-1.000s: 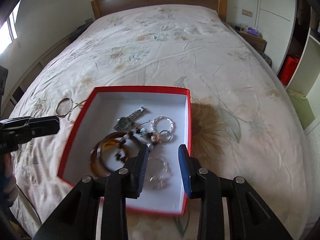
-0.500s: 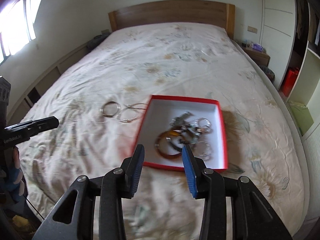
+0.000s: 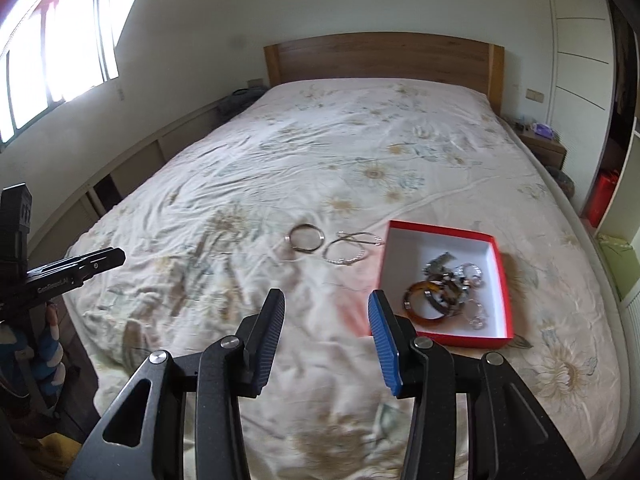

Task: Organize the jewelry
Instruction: 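Pull both tools back from the box toward the silver bangle and chain bracelet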

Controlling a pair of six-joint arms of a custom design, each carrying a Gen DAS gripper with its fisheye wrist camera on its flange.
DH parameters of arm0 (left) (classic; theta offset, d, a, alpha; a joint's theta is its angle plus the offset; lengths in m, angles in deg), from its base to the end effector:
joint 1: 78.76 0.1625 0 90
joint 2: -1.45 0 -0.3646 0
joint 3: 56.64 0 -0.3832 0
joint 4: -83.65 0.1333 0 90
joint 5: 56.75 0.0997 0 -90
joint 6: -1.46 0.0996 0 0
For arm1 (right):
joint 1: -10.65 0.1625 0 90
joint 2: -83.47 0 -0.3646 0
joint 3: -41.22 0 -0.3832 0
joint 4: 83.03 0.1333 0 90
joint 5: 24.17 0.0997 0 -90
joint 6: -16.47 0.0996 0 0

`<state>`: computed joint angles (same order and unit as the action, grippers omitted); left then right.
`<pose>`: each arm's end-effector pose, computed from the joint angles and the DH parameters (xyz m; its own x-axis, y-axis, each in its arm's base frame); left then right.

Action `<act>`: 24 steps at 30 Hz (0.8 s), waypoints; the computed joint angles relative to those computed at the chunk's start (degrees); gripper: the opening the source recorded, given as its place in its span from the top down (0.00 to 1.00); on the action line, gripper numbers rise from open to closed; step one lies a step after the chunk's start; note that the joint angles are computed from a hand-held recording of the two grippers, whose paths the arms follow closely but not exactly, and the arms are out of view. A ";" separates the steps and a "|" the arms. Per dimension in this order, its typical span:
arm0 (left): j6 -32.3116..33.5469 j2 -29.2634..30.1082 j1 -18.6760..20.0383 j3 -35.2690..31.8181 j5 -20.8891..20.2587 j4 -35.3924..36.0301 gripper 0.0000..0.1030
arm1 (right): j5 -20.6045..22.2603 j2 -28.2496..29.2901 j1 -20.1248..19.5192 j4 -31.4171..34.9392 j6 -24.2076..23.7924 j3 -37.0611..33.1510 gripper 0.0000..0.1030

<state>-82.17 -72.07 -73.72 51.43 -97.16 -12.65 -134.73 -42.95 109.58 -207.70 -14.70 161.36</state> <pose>-0.4561 -0.2502 0.1907 -0.8386 -0.0018 -0.5448 0.3975 0.6818 -0.6141 0.1438 -0.2820 0.4927 -0.7613 -0.3160 0.5662 -0.5975 0.6809 -0.4235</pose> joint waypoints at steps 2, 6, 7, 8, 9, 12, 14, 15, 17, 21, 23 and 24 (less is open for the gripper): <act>-1.69 -2.25 -0.23 1.33 0.06 1.34 0.68 | -0.60 0.57 1.26 -0.44 0.85 0.68 0.58; -2.49 -4.46 0.38 3.53 -0.55 0.74 0.68 | -1.47 2.36 3.13 -1.31 2.57 1.60 0.58; -2.20 -4.48 0.79 3.78 -0.73 0.54 0.68 | -1.65 2.86 3.31 -1.67 2.73 1.82 0.58; -1.71 -4.31 1.23 3.84 -0.84 0.22 0.68 | -1.74 3.50 3.37 -2.16 3.03 2.11 0.58; -0.98 -4.06 1.86 4.01 -1.08 -0.35 0.68 | -1.65 4.18 3.21 -2.59 3.33 2.28 0.58; 1.11 -3.01 3.71 4.18 -1.82 -2.41 0.68 | -1.06 6.48 2.00 -3.98 4.26 2.68 0.58; 3.04 -1.83 5.46 4.20 -2.32 -4.67 0.68 | -0.91 8.77 0.82 -5.37 4.64 2.89 0.58; 4.24 -1.24 6.47 4.24 -2.64 -6.16 0.68 | -0.85 10.10 0.17 -6.23 4.73 2.87 0.58; 7.34 0.28 8.92 4.25 -3.09 -9.89 0.68 | -0.79 13.36 -1.17 -8.31 4.94 2.45 0.58; 14.28 4.28 13.96 2.90 -3.10 -16.66 0.68 | -1.01 21.56 -3.52 -11.83 3.77 -0.77 0.58; 18.74 7.08 16.87 1.26 -3.27 -20.60 0.68 | -1.46 26.21 -4.27 -12.86 2.34 -3.41 0.58; 20.95 8.53 18.19 0.35 -3.33 -22.48 0.68 | -1.79 29.09 -4.69 -13.19 1.01 -5.22 0.58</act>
<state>-61.22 -63.55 -55.53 51.78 -100.49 -35.14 -136.52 -13.87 104.90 -220.90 -13.69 156.14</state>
